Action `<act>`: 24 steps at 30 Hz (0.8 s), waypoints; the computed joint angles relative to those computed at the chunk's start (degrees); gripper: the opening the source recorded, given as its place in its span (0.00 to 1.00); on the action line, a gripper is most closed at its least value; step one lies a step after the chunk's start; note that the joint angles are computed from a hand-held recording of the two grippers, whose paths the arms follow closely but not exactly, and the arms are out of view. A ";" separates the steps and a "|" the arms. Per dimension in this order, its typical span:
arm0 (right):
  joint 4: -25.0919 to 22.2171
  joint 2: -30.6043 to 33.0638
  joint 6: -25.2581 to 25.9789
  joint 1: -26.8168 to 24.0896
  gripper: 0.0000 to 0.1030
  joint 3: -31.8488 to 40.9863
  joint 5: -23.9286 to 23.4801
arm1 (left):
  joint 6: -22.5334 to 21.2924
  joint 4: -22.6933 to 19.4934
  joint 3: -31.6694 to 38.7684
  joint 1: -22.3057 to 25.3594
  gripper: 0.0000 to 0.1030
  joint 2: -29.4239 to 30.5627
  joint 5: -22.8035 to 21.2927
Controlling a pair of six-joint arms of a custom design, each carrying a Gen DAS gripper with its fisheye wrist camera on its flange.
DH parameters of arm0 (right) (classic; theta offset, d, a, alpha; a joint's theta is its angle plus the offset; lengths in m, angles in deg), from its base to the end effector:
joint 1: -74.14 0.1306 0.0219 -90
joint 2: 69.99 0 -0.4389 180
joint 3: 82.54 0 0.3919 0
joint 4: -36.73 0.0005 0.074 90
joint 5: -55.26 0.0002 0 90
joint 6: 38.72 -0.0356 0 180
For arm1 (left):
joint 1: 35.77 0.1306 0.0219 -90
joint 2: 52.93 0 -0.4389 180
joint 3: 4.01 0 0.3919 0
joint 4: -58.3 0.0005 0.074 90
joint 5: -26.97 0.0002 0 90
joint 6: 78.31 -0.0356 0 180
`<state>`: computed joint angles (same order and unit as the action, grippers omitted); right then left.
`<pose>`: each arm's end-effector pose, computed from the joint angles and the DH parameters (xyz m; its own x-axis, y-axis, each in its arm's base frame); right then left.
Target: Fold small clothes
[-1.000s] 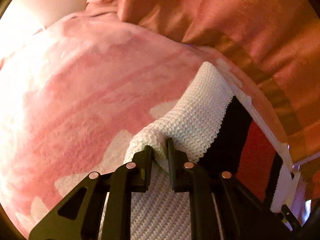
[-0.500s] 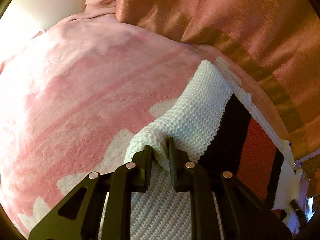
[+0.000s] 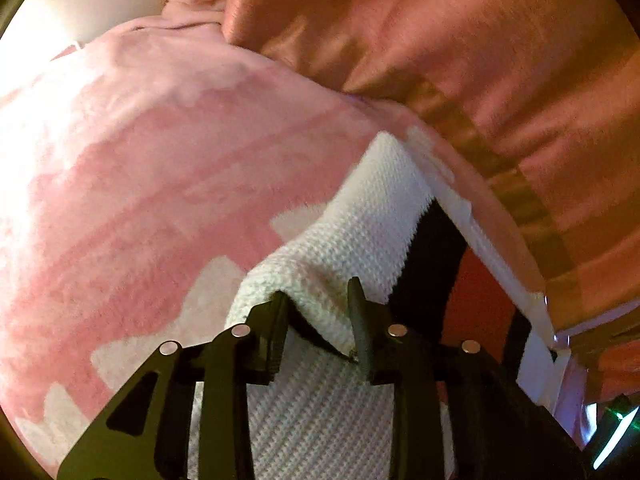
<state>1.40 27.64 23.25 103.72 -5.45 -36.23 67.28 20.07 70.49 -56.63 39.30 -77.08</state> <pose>0.4420 0.2514 0.3373 -0.8733 0.0445 -0.4851 -0.1085 0.9531 0.2827 0.4448 -0.1608 0.3598 -0.6178 -0.6211 -0.4823 -0.5154 0.7831 -0.3481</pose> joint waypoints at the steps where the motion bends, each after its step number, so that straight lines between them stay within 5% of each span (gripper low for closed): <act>1: 0.87 -0.73 0.55 0.33 0.07 0.02 0.70 | 0.59 -0.78 0.18 0.13 0.18 0.12 -0.81; 5: 0.18 -1.27 3.24 0.74 0.08 0.28 1.95 | 2.08 -3.40 0.48 0.73 0.17 1.17 -0.89; 9: -2.64 -0.60 -1.58 -3.01 0.11 -1.14 -3.67 | -0.20 -5.78 2.01 -0.38 0.17 1.80 -2.90; 12: -2.75 -4.38 -2.31 -3.48 0.20 -0.94 1.83 | -0.45 -5.46 1.67 0.09 0.18 1.71 -1.54; 15: -1.37 -4.96 -2.42 -4.45 0.20 -1.47 2.30 | -0.41 -5.32 1.47 0.14 0.18 1.75 -1.20; 18: -6.06 -0.69 -1.57 -5.36 0.15 -0.31 3.29 | -0.78 -5.96 1.91 -0.24 0.18 1.98 -1.58; 24: -1.31 -3.07 -0.45 -5.40 0.15 -0.35 3.14 | -1.57 -6.56 2.17 -1.11 0.27 1.74 -1.52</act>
<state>0.09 24.57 22.80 98.32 -5.80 -33.09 65.71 13.51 72.65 -57.74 41.04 -78.61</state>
